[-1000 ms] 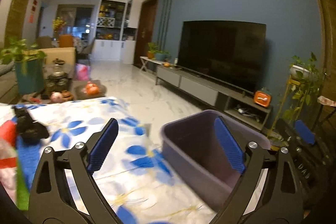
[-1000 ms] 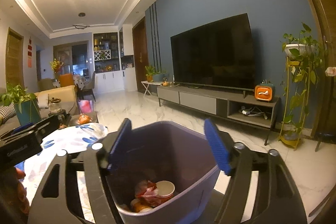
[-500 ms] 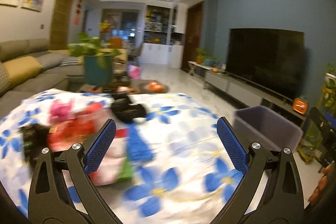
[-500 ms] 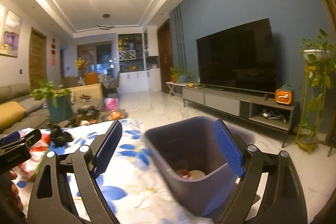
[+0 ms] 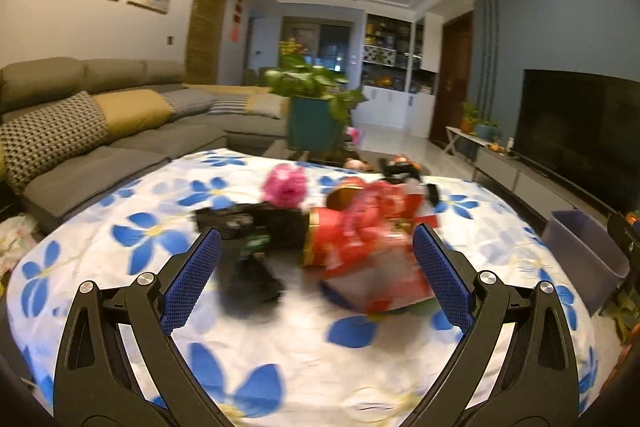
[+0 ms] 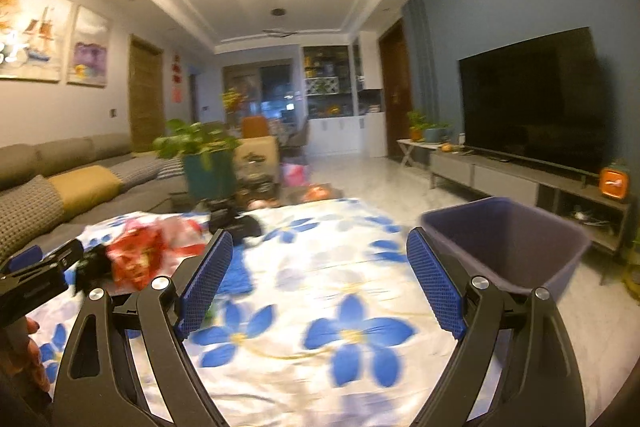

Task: Collect trash
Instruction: 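Move both open tools back over the table trash, then grasp the red-and-white bag with the right tool while the left tool reaches the black bag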

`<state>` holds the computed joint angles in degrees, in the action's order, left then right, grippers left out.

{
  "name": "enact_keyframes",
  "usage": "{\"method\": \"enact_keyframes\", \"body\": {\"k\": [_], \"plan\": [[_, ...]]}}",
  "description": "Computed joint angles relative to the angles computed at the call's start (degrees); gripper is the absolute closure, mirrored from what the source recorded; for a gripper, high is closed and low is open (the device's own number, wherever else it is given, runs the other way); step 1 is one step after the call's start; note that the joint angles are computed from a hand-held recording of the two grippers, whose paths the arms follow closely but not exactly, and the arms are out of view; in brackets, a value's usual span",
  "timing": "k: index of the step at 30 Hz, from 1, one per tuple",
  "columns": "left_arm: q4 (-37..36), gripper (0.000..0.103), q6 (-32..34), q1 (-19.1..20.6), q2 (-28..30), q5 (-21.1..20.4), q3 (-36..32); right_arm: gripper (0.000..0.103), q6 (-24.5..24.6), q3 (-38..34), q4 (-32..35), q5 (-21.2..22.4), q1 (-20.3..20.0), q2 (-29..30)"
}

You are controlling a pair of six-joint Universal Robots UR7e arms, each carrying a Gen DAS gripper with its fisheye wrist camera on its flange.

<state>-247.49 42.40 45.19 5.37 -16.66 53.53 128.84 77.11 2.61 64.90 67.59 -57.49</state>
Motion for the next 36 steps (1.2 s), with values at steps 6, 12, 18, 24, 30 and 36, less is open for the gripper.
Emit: {"method": "enact_keyframes", "body": {"k": [6,12,18,24,30,36], "plan": [[-11.57,0.008,8.46,0.3,-2.34,2.19,2.59,0.017,-4.54,-1.94,6.09,-0.11,2.01,3.99],[-21.3,0.008,18.98,0.5,-3.81,2.35,2.97,0.017,-9.0,-3.16,9.18,0.17,4.0,7.52],[-21.47,0.008,17.39,1.2,-5.07,2.72,5.16,0.027,-11.44,-5.31,10.53,2.6,5.89,10.68],[-14.16,0.008,7.25,2.38,-5.85,2.06,8.69,0.043,-14.13,-8.56,13.53,6.34,7.75,13.98],[-6.01,0.008,-1.28,3.82,-6.26,1.85,10.69,0.085,-15.25,-10.93,15.65,9.18,8.68,15.99],[4.08,0.014,-13.85,5.11,-7.91,0.66,14.8,0.095,-15.45,-8.59,14.15,6.24,7.74,14.02]]}}
